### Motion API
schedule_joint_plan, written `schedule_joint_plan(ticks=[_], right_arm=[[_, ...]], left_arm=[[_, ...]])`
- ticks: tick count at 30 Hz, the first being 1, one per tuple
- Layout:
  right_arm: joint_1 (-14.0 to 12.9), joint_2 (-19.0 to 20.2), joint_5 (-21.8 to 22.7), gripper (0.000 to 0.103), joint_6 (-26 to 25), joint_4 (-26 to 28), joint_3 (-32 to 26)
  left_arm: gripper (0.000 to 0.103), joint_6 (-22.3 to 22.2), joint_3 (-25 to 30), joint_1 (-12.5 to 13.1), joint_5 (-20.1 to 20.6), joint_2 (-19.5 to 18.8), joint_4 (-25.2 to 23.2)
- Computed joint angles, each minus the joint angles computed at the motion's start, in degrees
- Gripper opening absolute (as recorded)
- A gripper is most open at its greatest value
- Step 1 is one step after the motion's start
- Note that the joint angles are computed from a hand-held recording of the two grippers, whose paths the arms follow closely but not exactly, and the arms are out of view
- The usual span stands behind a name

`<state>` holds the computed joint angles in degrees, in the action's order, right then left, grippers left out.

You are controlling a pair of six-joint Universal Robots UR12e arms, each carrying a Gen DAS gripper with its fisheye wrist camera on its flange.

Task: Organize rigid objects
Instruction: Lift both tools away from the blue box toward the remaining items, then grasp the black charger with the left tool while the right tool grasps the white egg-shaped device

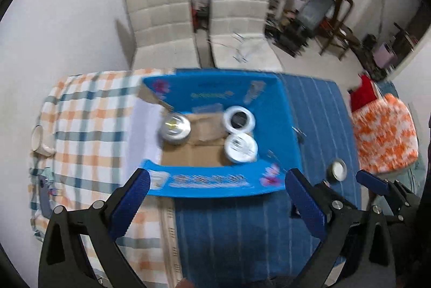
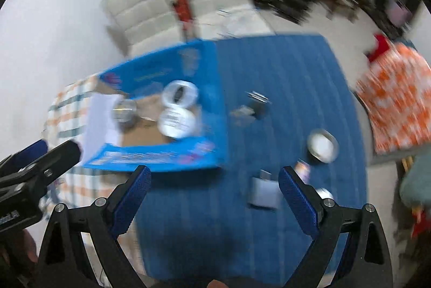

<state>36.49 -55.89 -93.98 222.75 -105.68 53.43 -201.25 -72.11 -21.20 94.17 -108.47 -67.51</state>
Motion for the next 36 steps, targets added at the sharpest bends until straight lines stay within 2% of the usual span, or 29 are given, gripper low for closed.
schedule_joint_plan(ticks=[2,6,9,13,15,18,21,23,24,27,29,30,32,36], right_arm=[[-1.4,-3.2,-0.3,0.098,3.8,0.4,6.3],[-3.7,-7.5,0.6,0.098,8.4,0.1,15.8],[-4.9,-9.3,1.7,0.098,9.4,-1.5,21.4],[-6.1,-9.7,2.7,0.097,8.3,-2.9,26.2],[-6.8,-9.6,4.8,0.097,6.9,-5.0,28.4],[-7.2,-8.6,6.0,0.093,4.6,-5.7,29.2],[-7.3,-7.8,7.1,0.092,3.1,-7.8,29.7],[-6.9,-7.1,6.1,0.087,1.6,-7.8,29.2],[-6.7,-6.5,5.5,0.082,1.2,-6.9,28.6],[-5.8,-5.7,2.5,0.077,0.5,-5.4,27.4],[-5.2,-5.7,1.1,0.070,-0.1,-6.2,27.2],[-4.9,-5.6,0.6,0.062,-0.8,-6.1,26.6],[-4.3,-5.1,-0.7,0.060,-1.7,-5.0,25.6],[-4.6,-5.1,0.3,0.060,-1.9,-4.7,25.4]], left_arm=[[0.103,0.8,1.3,-1.1,-1.8,-1.5,-1.1],[0.103,3.5,5.4,-3.9,-5.8,-6.3,-5.6],[0.103,5.4,8.7,-5.8,-8.0,-9.9,-9.1],[0.103,6.8,12.8,-7.8,-10.4,-14.7,-14.4],[0.103,7.2,13.4,-8.6,-11.4,-16.2,-13.9],[0.101,7.0,14.2,-9.5,-10.1,-18.5,-14.2],[0.086,5.3,15.6,-9.4,-11.3,-21.0,-16.8],[0.083,4.7,16.3,-9.5,-11.3,-22.0,-17.7],[0.077,4.5,16.4,-9.7,-10.4,-22.3,-17.5],[0.058,5.3,16.5,-9.9,-10.3,-22.8,-17.5],[0.057,5.5,16.1,-10.3,-9.0,-22.6,-16.9],[0.057,5.5,15.9,-10.4,-8.6,-22.5,-16.5],[0.057,5.1,15.5,-10.7,-7.9,-22.4,-16.0],[0.056,4.8,14.9,-11.8,-5.7,-22.2,-15.8]])
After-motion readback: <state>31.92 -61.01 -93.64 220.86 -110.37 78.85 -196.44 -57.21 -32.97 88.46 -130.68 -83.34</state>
